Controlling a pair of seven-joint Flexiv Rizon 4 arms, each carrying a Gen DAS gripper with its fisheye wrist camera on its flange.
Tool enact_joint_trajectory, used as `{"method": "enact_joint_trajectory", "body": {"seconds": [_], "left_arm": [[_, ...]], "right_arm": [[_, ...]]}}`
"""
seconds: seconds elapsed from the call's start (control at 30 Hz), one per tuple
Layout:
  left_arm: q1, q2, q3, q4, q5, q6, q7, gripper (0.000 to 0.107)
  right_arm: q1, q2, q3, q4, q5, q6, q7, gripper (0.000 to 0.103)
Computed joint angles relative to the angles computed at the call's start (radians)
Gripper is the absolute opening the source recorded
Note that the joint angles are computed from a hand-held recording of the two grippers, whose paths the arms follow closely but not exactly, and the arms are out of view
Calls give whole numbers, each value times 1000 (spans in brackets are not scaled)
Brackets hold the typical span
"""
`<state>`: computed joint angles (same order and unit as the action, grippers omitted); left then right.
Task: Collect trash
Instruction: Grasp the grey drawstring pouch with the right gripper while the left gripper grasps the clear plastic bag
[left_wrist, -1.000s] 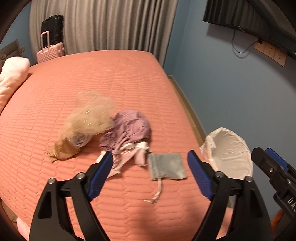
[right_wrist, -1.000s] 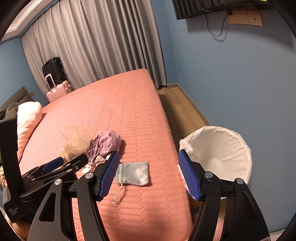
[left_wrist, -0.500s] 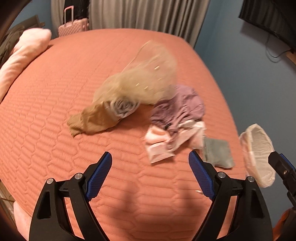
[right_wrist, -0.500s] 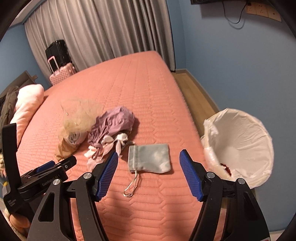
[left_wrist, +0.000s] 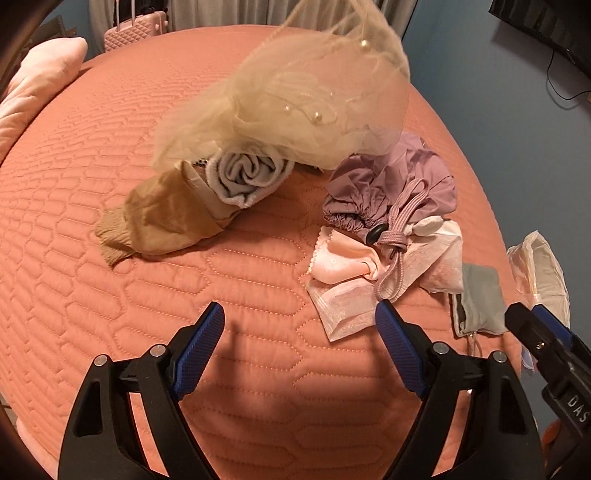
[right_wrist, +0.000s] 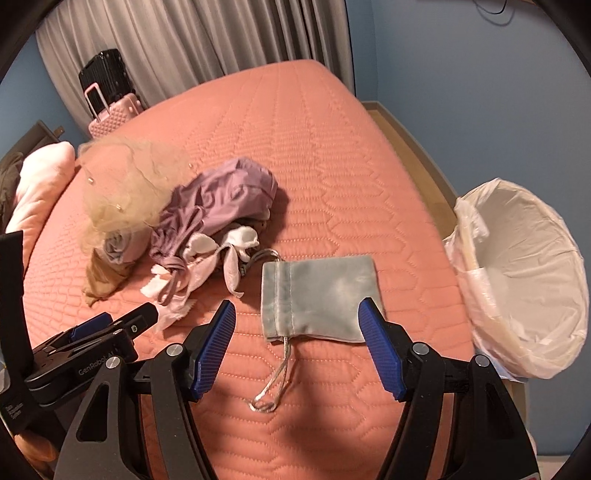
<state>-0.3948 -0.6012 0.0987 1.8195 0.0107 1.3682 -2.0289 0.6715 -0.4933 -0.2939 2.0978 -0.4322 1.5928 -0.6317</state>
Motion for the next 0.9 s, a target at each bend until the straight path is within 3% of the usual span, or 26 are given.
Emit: {"method": "enact_joint_trajectory", "body": {"seconds": [0.2, 0.3, 0.37, 0.43, 0.53, 0.7, 0.9], "left_arm": [[53, -28, -64, -5, -42, 6, 60, 67], [72, -33, -91, 0, -66, 27, 92, 59], [109, -32, -140, 18, -101, 47, 129, 52], [129, -38, -175, 22, -136, 61, 156, 44], [202, -42, -273, 53, -199, 103, 227, 27], [146, -39, -231, 40, -225, 97, 247, 13], [102, 0, -199, 62, -224, 128, 238, 10]], "right_arm": [[-78, -53, 95, -62, 7, -61, -19, 67], [-132, -77, 157, -92, 15, -94, -40, 55], [-180, -91, 214, -112, 31, -118, -62, 42], [-235, -109, 282, -137, 62, -134, -90, 38], [-229, -118, 274, -140, 61, -123, -103, 29], [-227, -101, 272, -125, 67, -116, -118, 19], [-200, -49, 235, -76, 79, -53, -103, 17]]}}
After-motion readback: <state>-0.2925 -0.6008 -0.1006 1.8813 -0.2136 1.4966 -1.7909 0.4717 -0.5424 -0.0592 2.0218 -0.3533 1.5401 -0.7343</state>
